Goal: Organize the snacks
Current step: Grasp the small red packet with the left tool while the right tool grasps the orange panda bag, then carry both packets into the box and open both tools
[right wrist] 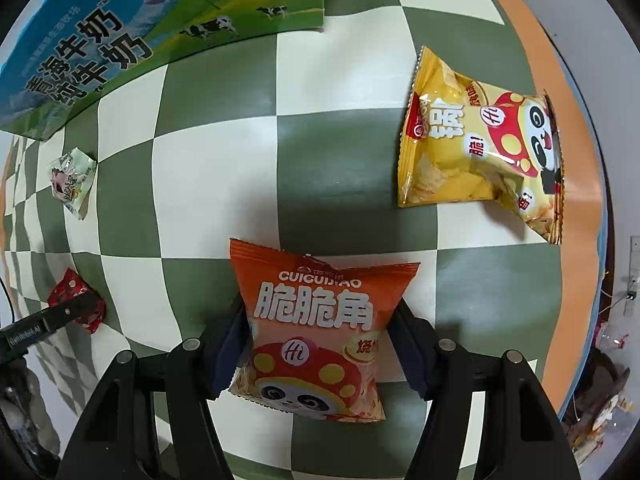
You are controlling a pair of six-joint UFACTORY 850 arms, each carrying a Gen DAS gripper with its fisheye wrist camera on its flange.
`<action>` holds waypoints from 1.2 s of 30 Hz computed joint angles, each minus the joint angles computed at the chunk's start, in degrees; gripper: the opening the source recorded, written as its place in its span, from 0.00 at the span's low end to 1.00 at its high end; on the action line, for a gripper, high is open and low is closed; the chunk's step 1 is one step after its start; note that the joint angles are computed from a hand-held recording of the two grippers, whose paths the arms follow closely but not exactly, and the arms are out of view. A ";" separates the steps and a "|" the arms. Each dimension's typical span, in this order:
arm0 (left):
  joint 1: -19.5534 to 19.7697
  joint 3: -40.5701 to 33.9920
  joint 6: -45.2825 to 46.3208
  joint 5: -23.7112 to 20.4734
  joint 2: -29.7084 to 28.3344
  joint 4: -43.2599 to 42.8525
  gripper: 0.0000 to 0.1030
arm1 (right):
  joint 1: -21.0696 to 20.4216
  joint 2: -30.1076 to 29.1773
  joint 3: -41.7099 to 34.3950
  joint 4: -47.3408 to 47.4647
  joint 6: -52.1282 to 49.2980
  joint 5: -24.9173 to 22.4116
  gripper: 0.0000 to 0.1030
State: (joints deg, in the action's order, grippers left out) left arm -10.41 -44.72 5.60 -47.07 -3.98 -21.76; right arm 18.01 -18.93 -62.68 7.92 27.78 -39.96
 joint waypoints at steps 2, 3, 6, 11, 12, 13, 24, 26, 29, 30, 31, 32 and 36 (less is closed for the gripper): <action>0.91 0.00 0.35 -0.33 -0.18 -0.97 0.38 | 0.71 -0.61 -0.07 0.95 0.43 -0.16 0.67; 0.92 0.12 -0.05 -0.27 -0.03 -0.96 0.38 | 1.02 -0.65 0.09 1.14 0.90 0.21 0.67; -0.22 -0.41 -2.79 -0.03 0.47 2.51 0.36 | 1.45 -0.54 0.50 1.49 0.91 1.52 0.65; -1.57 -0.68 -2.72 -0.43 2.72 3.65 0.33 | 1.19 3.86 4.60 4.43 -0.62 4.59 0.58; -1.93 -1.08 -2.46 -0.57 2.86 3.79 0.33 | 1.15 4.36 4.84 5.34 -0.93 4.90 0.58; -2.10 -1.21 -1.97 -0.80 3.48 3.80 0.33 | 1.08 4.79 4.93 6.44 -1.54 5.00 0.58; -4.74 -14.41 2.61 -3.41 3.97 -1.94 0.33 | 0.42 7.03 -4.86 14.56 -9.14 7.01 0.58; -4.63 -17.64 4.45 -4.37 3.36 -2.94 0.33 | 0.05 5.83 -9.18 14.79 -9.91 7.05 0.58; -4.15 -25.23 6.51 -6.51 -0.49 -4.35 0.33 | -1.41 2.60 -16.92 12.71 -10.40 5.61 0.58; -4.13 -26.60 6.49 -6.55 -1.15 -4.19 0.33 | -1.79 1.08 -20.11 10.85 -9.96 5.16 0.58; -5.50 -29.30 4.96 -5.46 -3.13 -2.86 0.33 | -2.06 -0.24 -22.65 9.18 -9.50 4.69 0.58; -5.68 -31.50 4.31 -5.36 -4.45 -1.44 0.33 | -2.50 -1.60 -25.25 7.62 -9.15 3.97 0.58; -5.52 -42.08 0.83 -6.85 -12.40 5.26 0.33 | -4.29 -10.16 -38.91 3.98 -8.98 -0.22 0.58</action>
